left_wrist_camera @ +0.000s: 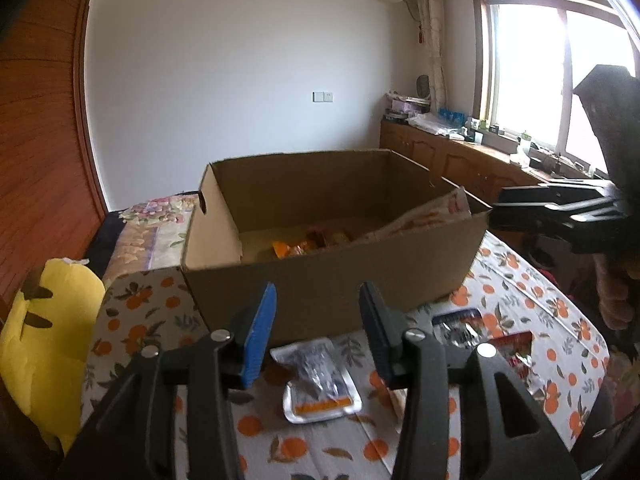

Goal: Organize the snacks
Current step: 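Move left tool to silver foil pouch while right tool moves to red-label sachet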

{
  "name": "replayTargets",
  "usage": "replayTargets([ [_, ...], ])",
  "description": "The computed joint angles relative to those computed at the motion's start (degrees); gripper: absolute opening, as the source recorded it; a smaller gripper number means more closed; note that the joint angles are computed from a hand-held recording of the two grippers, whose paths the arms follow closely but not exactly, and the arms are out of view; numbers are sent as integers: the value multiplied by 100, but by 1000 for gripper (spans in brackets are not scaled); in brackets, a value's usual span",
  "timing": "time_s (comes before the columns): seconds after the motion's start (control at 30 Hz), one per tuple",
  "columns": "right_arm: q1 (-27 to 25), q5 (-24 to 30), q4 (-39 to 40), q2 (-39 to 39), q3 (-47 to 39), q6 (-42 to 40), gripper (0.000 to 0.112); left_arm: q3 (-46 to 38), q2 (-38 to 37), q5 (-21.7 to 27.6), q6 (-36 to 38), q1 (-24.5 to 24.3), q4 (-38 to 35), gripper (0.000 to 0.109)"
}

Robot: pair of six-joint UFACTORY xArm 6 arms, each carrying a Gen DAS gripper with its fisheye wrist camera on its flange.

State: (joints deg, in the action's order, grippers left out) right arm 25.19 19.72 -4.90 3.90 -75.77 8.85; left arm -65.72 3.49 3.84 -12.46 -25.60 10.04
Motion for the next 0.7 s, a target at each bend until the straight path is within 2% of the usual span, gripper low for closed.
replayTargets([
  [0.07,3,-53,48,-272,406,49,69,102,-36,2,-289,-18,249,48],
  [0.27,-42,-193,-171,-871,1480,421,75,209,40,268,-205,-97,33,50],
  [0.33,-69,-253,14,-979,1746,395,76,212,87,338,-313,-106,154,50],
  [0.7,-138,-527,252,-1117,2502,464,77,-56,497,774,2,-131,-366,51],
])
